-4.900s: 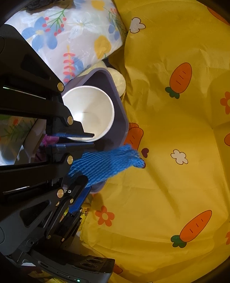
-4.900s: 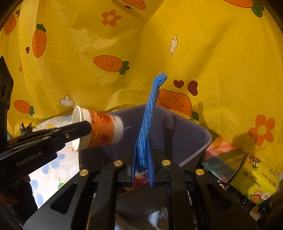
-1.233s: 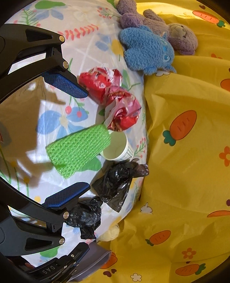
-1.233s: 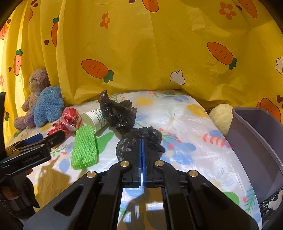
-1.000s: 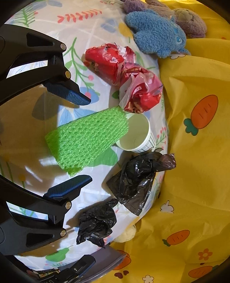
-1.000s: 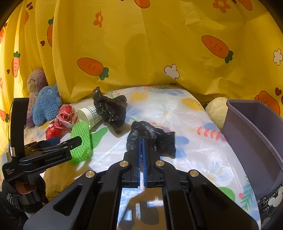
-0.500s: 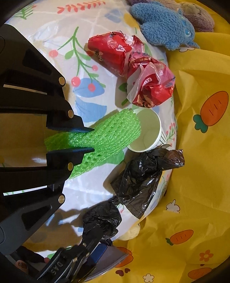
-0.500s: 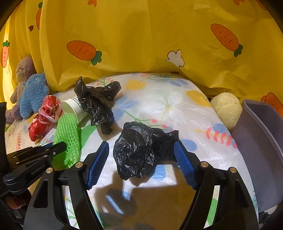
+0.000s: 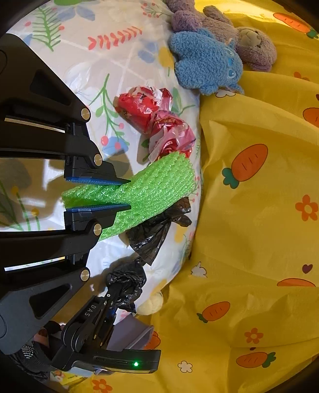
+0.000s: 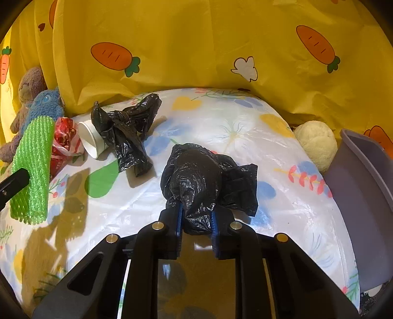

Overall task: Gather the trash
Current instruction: 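Grasp a black plastic bag with the right tool while the left tool grasps the green mesh sleeve, then carry the black bag and green mesh sleeve over the grey bin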

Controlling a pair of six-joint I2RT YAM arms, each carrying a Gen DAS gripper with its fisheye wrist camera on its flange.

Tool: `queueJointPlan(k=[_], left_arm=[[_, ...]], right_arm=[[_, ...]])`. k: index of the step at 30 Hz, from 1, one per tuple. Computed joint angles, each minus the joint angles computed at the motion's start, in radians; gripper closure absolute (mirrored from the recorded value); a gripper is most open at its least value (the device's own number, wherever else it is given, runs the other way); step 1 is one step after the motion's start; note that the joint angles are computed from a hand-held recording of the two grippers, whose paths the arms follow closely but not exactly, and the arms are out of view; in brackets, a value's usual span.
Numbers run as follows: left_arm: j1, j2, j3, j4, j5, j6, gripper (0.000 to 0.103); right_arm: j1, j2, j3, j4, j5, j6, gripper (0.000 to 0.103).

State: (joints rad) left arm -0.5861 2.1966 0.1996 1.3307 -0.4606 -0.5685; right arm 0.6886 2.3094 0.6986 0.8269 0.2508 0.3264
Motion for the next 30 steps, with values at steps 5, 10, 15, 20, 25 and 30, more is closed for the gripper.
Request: queueJointPlan(k=[5,10,15,20,25,30], left_arm=[[-0.066,-0.005,-0.051,0.063,-0.055,-0.018,0.09],[-0.133,-0.063,-0.06,0.02,-0.093,-0.037,0.09],[-0.227,-0.163,-0.028,-0.112,-0.142,-0.042,0.09],[-0.31,-0.232,0.045,-0.246,-0.166,-0.03,0.09],[-0.369,-0.254,0.143,-0.35,-0.166,0.01,0.09],[-0.414,-0.259,0.251,-0.435,-0.155,0.062,0.09]], right_arm=[[0.024,-0.082,-0.182,0.181,0.01,-0.001,0.084],[0.05,-0.159,-0.342,0.331,0.03,-0.017,0.084],[0.053,-0.215,-0.447,0.417,0.043,-0.027,0.084],[0.053,-0.263,-0.518,0.464,0.061,-0.036,0.084],[0.034,-0.309,-0.594,0.522,0.076,-0.051,0.084],[-0.038,-0.323,-0.66,0.604,0.057,-0.076,0.084]])
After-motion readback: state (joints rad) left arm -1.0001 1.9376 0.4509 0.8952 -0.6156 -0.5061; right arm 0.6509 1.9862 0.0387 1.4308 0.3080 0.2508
